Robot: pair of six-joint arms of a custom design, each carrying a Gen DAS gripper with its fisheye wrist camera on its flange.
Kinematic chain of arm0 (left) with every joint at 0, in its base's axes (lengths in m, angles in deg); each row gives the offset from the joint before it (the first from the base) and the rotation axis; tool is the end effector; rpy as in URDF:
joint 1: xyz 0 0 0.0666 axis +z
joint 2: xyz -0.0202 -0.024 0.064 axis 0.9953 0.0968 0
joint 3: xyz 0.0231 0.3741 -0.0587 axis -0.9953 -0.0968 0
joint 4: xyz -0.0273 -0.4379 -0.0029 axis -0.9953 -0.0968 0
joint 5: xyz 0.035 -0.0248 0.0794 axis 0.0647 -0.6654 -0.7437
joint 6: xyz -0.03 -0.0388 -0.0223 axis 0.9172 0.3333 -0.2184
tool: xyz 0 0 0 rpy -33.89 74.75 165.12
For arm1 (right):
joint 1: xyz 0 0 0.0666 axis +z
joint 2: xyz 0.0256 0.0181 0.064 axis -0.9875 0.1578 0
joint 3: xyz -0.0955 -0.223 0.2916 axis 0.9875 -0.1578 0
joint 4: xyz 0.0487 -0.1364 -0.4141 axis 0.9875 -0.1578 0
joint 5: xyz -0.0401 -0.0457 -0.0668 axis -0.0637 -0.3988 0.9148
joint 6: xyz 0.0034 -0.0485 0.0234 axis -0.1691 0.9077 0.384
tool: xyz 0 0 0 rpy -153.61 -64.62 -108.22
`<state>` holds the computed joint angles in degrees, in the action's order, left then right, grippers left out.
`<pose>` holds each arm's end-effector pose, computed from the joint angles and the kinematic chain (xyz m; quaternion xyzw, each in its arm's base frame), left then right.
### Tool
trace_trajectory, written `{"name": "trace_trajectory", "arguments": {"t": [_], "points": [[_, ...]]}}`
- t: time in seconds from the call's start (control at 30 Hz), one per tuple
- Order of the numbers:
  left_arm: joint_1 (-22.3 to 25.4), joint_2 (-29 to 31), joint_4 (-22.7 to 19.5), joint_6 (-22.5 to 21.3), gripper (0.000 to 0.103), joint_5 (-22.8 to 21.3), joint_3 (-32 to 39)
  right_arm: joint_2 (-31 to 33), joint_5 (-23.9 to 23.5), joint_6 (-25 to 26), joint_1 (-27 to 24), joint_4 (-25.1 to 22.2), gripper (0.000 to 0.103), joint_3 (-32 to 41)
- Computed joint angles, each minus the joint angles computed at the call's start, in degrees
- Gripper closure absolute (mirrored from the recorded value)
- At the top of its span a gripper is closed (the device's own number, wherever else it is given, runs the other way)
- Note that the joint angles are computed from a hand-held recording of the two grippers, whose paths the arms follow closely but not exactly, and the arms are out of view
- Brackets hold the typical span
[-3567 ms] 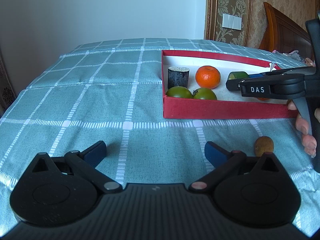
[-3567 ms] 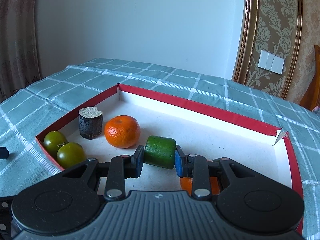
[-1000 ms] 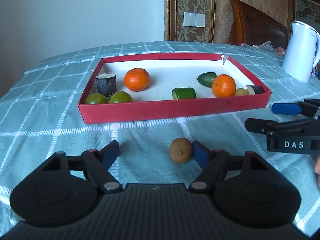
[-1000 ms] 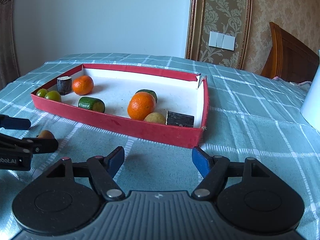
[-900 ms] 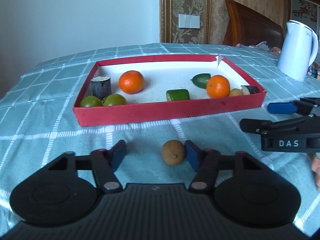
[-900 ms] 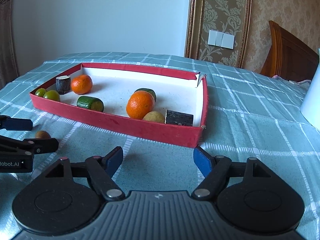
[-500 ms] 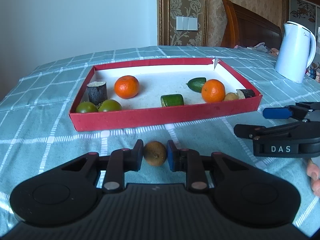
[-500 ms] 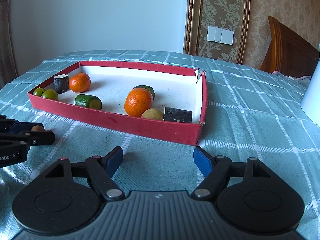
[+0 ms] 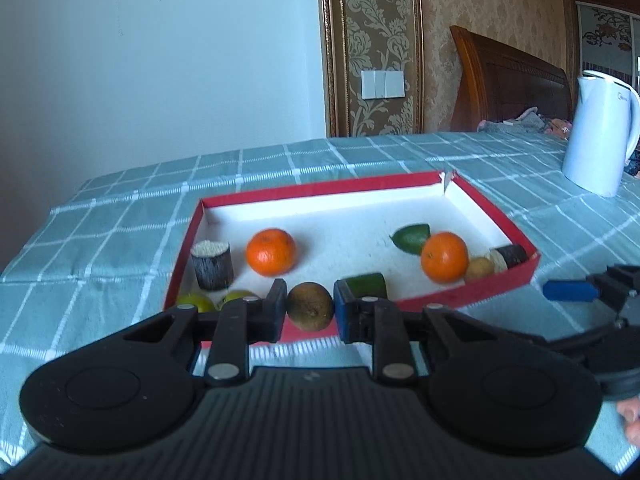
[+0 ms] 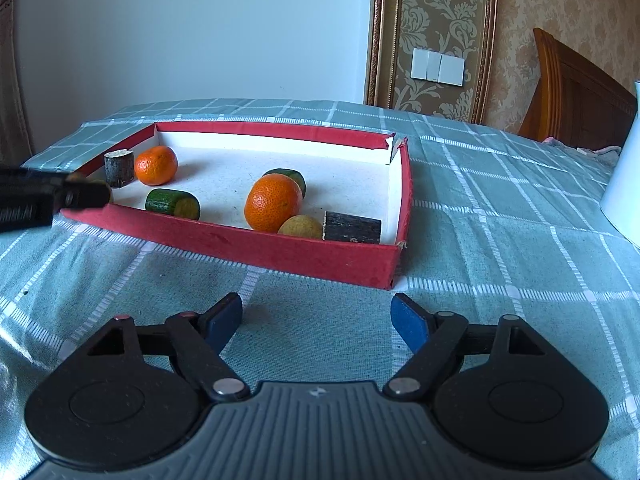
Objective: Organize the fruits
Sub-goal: 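Carry the brown kiwi over the red tray with the left gripper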
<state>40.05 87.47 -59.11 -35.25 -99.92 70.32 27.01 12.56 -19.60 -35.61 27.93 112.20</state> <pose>0.3310 -0.3004 0.3079 0.1135 0.8565 -0.0263 0.5028 0.3108 0.2877 0.2643 -0.0625 0.8887 0.0180 0.4538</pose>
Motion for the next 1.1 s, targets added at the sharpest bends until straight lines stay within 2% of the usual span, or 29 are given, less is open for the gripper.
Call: {"name": "trace_trajectory", "arguments": {"t": [0.17,0.63,0.97,1.1], "points": [[1.5,2.8,0.9,-1.4,0.08,-0.3,2.5,0.0,0.0,0.0,0.0,0.0,0.021,0.0],[5.4,10.6,1.4,-0.8,0.08,1.7,7.5,0.1,0.0,-0.3,0.0,-0.1,0.02,0.0],[5.1,10.9,3.5,-0.9,0.08,0.3,6.8,0.1,0.0,-0.8,-0.1,-0.3,0.018,0.0],[5.4,10.2,2.8,0.9,0.08,1.8,6.2,0.1,-0.5,-1.0,-0.3,-0.2,0.018,0.0]]}}
